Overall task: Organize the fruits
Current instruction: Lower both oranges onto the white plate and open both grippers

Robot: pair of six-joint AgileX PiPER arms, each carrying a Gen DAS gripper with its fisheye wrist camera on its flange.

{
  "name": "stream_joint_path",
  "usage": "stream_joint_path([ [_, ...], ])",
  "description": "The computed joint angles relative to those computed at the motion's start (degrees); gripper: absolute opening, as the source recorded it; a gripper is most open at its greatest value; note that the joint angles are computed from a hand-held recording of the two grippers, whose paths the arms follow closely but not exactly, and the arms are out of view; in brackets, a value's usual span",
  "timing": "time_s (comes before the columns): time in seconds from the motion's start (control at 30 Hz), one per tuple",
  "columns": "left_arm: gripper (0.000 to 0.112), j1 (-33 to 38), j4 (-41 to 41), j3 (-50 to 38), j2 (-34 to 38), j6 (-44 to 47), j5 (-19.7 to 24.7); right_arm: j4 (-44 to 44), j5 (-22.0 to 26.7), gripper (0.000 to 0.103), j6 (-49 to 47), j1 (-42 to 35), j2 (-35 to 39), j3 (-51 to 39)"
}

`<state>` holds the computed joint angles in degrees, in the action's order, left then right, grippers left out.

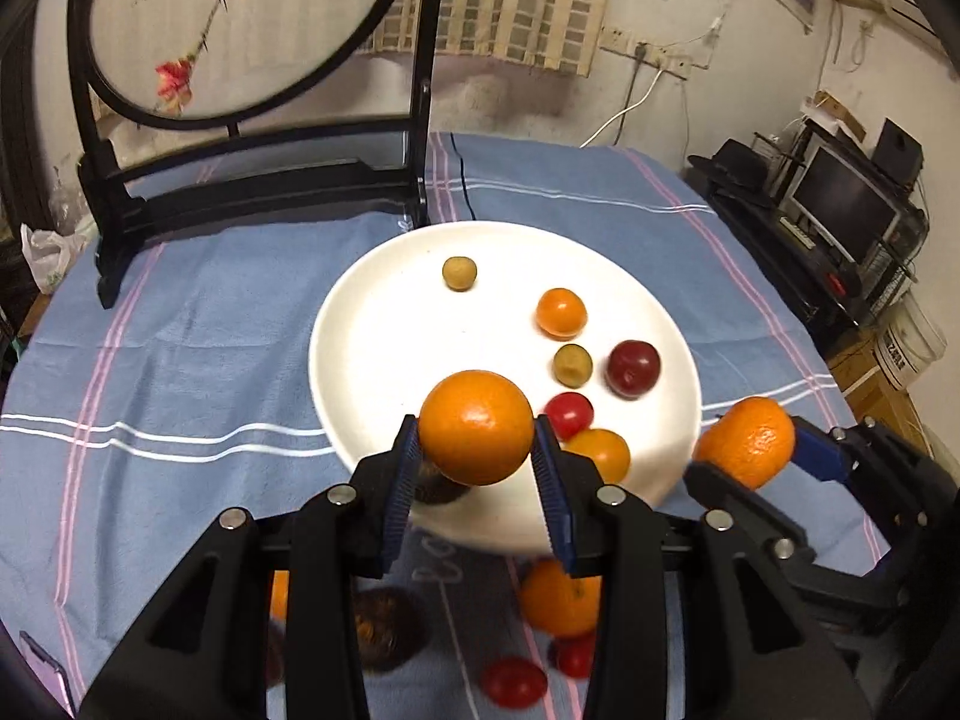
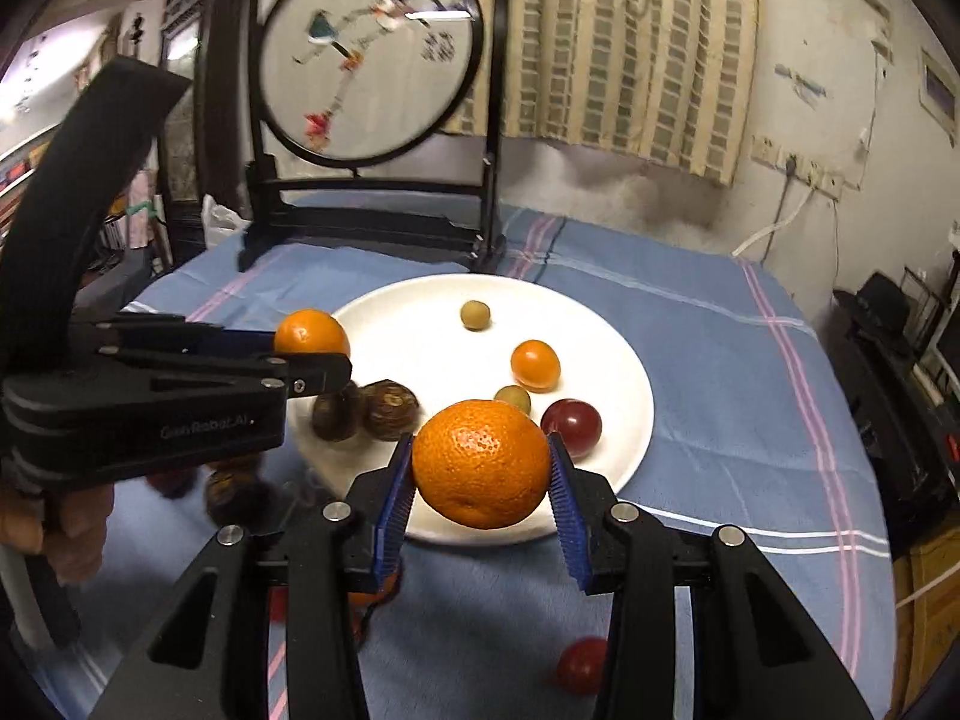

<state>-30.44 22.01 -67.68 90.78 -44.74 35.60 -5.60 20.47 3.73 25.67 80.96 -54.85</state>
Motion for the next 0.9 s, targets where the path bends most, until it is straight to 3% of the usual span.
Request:
stream_joint_path([
  [0.33,0.037,2.9,-2.9,-5.6,7.8,2.4,-1.2,-6.0,0.4,0.043,7.4,1.2,10.7,-6.9],
  [0.47,0.041,3.7,-5.2,-7.0,9.8,4.0,-1.2,-10.2,-0.2,0.054,11.5,2.2,12.9,-8.4],
  [0.53,0.057,3.1,-2.3,-6.2,9.1,0.8,-1.4,-12.6,0.4,0.054,14.2,2.7,12.9,-8.6],
  [0.9,0.067,-1.2,5.4,4.0,-2.3,-7.3,-2.1,-3.9,0.8,0.058,5.9,2.1,3.6,-1.1],
])
